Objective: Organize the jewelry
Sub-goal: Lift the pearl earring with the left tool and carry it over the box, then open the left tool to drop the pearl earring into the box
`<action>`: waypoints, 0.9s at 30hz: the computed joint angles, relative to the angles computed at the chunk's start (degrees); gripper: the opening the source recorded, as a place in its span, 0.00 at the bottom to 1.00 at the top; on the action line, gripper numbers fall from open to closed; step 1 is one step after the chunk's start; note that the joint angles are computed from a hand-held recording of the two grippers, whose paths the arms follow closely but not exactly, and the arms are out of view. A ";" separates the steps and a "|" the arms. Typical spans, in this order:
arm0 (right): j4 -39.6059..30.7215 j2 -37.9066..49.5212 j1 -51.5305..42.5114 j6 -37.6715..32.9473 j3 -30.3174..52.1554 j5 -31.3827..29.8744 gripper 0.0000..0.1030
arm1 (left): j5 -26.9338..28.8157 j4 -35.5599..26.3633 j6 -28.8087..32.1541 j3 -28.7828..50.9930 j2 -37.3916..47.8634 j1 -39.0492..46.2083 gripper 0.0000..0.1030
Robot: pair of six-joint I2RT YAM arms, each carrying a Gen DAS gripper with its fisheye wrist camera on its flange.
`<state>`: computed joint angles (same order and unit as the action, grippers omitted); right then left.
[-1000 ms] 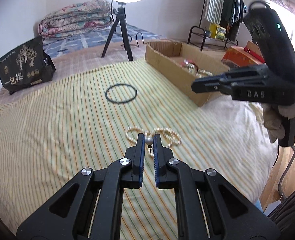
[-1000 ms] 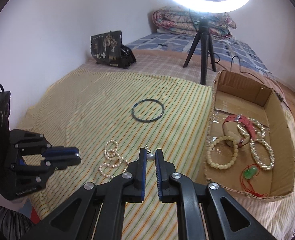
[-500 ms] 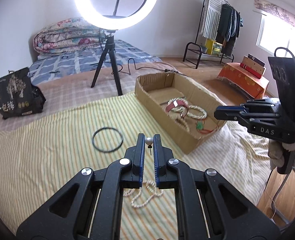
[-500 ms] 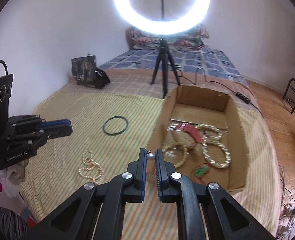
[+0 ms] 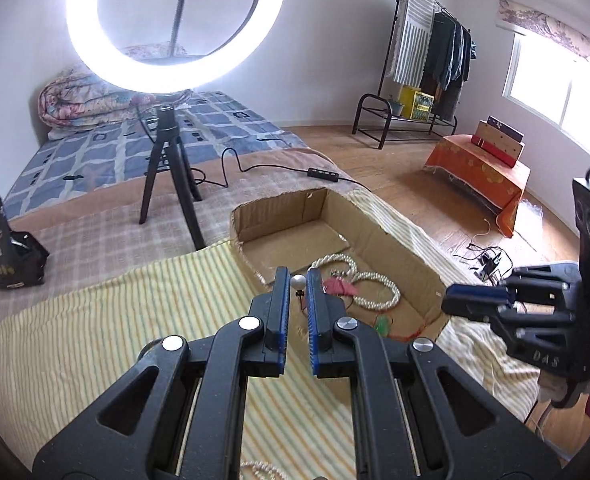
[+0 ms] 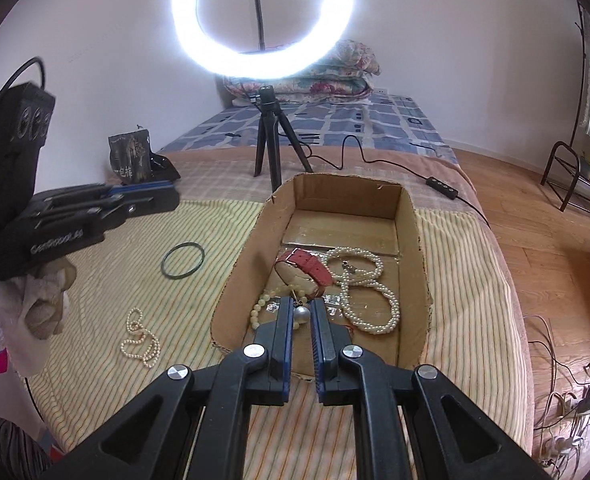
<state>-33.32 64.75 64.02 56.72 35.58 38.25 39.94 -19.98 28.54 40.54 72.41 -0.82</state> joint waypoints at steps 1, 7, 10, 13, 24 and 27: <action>0.13 -0.10 -0.19 -0.10 -0.18 -0.04 0.06 | -1.28 1.18 -1.30 0.37 0.71 -1.52 0.06; 2.08 -0.07 -2.44 -2.06 -1.15 -1.10 0.06 | -5.66 5.62 -6.62 2.64 4.76 -7.50 0.06; 2.62 0.10 -2.93 -2.29 -1.46 -1.28 0.06 | -7.71 7.63 -8.49 3.69 6.99 -9.46 0.06; 3.30 0.29 -3.97 -3.19 -1.65 -1.78 0.06 | -9.17 8.63 -9.86 5.10 9.40 -10.70 0.06; 6.70 1.70 -8.70 -6.48 -2.40 -3.74 0.06 | -14.04 10.69 -11.98 8.39 15.77 -14.26 0.06; 7.95 2.22 -9.34 -6.97 -2.84 -4.26 0.06 | -14.96 10.98 -11.96 8.38 16.23 -14.98 0.06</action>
<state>-25.37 66.97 54.67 49.74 32.74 33.99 24.98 -9.00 16.58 48.92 88.64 -15.80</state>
